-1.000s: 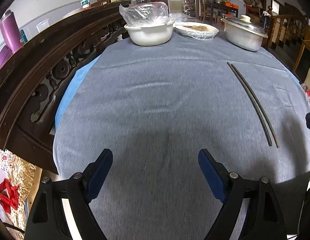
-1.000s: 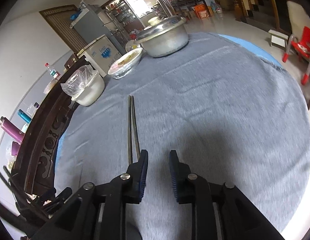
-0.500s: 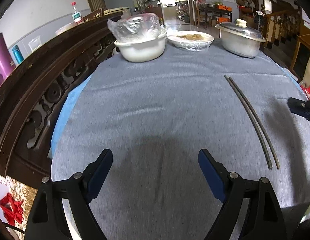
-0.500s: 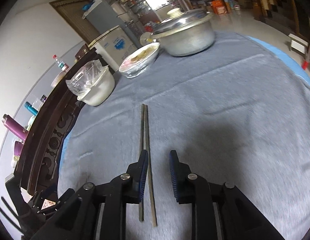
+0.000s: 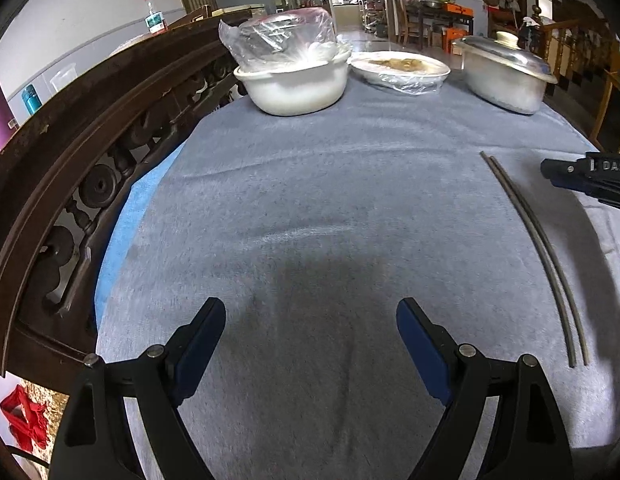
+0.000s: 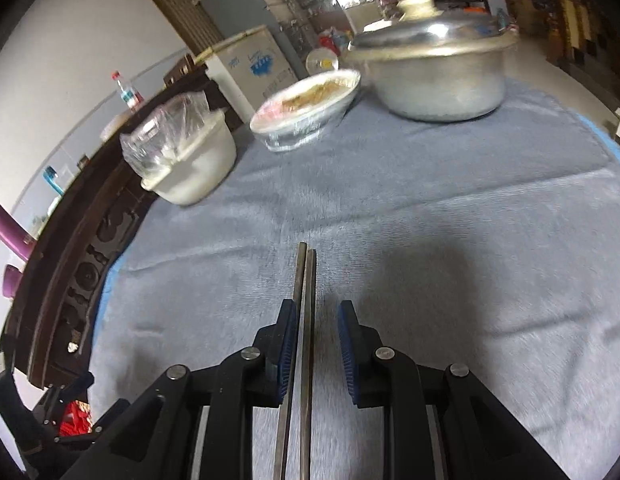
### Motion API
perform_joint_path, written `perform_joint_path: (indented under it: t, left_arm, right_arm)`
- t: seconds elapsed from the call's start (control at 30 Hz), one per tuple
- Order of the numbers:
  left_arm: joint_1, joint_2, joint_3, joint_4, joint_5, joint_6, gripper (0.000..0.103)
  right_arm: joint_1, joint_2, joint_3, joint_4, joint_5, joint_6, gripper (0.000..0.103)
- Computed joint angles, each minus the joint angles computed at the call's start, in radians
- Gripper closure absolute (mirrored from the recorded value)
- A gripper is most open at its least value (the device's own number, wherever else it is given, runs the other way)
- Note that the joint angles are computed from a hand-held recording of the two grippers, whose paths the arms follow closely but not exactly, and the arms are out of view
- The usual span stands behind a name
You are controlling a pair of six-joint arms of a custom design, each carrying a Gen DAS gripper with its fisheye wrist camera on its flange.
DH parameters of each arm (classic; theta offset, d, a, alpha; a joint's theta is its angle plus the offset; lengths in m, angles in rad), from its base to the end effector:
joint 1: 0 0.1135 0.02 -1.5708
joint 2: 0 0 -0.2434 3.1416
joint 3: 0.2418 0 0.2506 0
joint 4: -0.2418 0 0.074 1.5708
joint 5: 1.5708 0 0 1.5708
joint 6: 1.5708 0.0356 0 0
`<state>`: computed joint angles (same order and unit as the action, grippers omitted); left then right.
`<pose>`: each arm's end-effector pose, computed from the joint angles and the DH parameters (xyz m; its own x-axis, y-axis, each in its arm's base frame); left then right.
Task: Organize utensils
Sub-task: 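Bring the open right tool down around the two dark chopsticks on the cloth, then grasp one dark chopstick with the right tool while the left tool grasps the other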
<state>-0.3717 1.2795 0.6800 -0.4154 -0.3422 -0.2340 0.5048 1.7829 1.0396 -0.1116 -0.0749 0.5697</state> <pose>0.2294 -0.0766 0.1676 -0.8109 0.0817 -0.5794 -0.0112 0.9879 0.1549 0.3163 0.1778 0.1484 -0.8394 0.1507 -0.5222 -0.0861 0.9118 0.4015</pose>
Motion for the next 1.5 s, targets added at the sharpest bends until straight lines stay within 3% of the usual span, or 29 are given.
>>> perform_joint_path:
  t: [0.17,0.53,0.57,0.7,0.83,1.0,1.07,1.13,1.2,1.33,1.43,1.5]
  left_arm:
    - [0.02,0.036,0.013,0.027,0.008,0.016,0.016]
    - [0.012,0.156,0.092,0.057,0.017,0.029,0.016]
    - [0.01,0.172,0.106,0.057,0.018,0.033,0.016]
    - [0.019,0.234,0.169,0.073,0.064,0.068,0.016]
    - [0.042,0.359,0.308,0.068,0.185,0.123,0.016]
    - [0.021,0.592,0.613,-0.056,0.337,0.116,0.016]
    - [0.0,0.673,0.724,-0.103,0.354,0.105,0.016]
    - [-0.02,0.748,0.828,-0.147,0.377,0.098,0.02]
    - [-0.037,0.814,0.919,-0.194,0.403,0.083,0.033]
    - [-0.057,0.947,1.089,-0.294,0.437,0.062,0.051]
    - [-0.086,0.969,1.118,-0.28,0.389,0.069,0.058]
    - [-0.097,0.981,1.132,-0.272,0.376,0.073,0.071]
  right_arm:
    - [0.016,0.113,0.122,-0.055,-0.008,-0.028,0.08]
    - [0.05,0.307,0.447,-0.361,0.141,-0.097,0.083]
    - [0.044,0.31,0.454,-0.37,0.137,-0.103,0.087]
    - [0.018,0.27,0.408,-0.391,0.143,-0.103,0.088]
    - [-0.036,0.183,0.291,-0.376,0.119,-0.096,0.089]
    - [-0.106,0.123,0.216,-0.379,0.057,-0.077,0.089]
    - [-0.134,0.129,0.224,-0.384,0.008,-0.057,0.089]
    - [-0.151,0.14,0.24,-0.389,-0.018,-0.039,0.088]
    - [-0.155,0.149,0.253,-0.387,-0.022,-0.032,0.086]
    - [-0.121,0.146,0.246,-0.376,0.055,-0.09,0.09]
    - [-0.106,0.113,0.195,-0.34,0.073,-0.12,0.093]
    - [-0.111,0.088,0.16,-0.323,0.066,-0.128,0.095]
